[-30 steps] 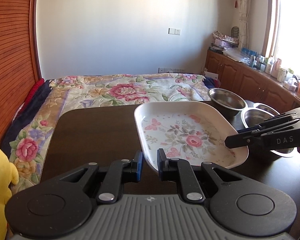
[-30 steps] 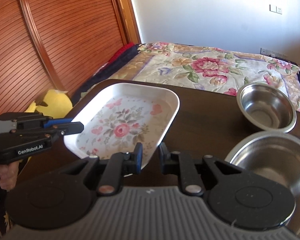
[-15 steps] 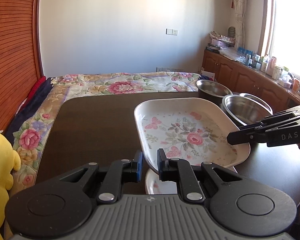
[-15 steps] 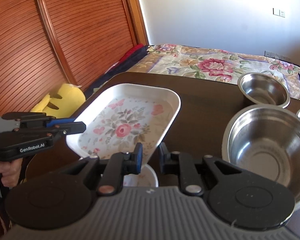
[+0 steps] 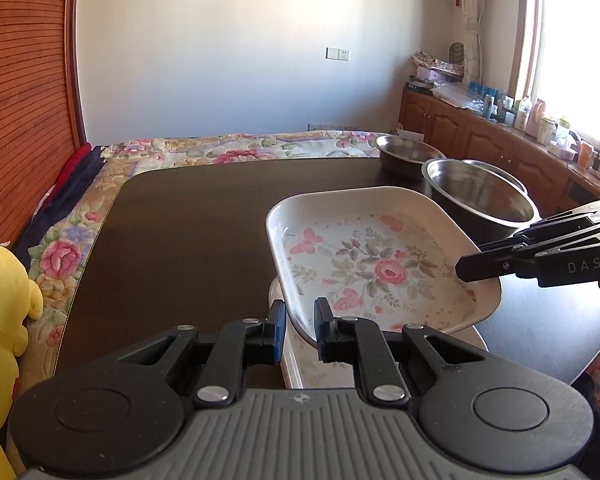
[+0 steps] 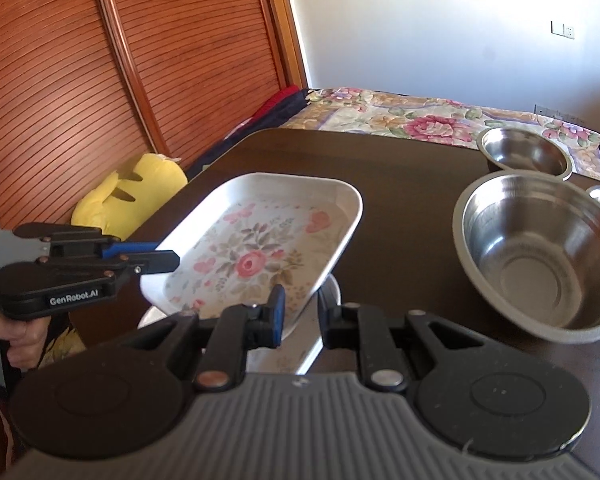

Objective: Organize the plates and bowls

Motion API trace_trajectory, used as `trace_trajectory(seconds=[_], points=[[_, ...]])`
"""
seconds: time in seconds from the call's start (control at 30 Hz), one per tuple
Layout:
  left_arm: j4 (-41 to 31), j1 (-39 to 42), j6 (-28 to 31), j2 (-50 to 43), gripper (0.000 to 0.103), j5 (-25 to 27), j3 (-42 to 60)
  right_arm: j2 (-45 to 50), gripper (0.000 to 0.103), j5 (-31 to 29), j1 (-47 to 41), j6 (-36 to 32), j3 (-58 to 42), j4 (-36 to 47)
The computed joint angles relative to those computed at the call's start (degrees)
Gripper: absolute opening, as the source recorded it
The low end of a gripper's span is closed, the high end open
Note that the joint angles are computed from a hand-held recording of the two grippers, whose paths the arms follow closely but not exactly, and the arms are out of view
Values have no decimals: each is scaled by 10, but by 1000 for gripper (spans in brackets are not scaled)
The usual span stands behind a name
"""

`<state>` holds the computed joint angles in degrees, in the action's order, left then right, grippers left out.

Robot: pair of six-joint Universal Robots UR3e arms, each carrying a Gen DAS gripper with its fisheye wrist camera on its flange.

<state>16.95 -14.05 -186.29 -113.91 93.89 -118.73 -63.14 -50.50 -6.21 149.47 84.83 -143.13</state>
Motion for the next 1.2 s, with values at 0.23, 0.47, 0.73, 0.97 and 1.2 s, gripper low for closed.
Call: trace_trajectory(seconds=[0.23,0.47,0.73,0.97,1.2], points=[[5,-4,6,3,16,3,-12,-17,20,5,-4,-10,34,-11],[17,-14,2,-4,17,11,-27,-30,20,4,-8,-16,67,-17],[24,-24,3,-16,17,26,-28,-42,20,6,-11,-18,102,-43],[26,-30,2,-19,17,37,-28,-45,20,3,-12,-21,121,-62],[36,-29,3,-22,17,36,-33,-42,20,5,-13,-19,121,-71]])
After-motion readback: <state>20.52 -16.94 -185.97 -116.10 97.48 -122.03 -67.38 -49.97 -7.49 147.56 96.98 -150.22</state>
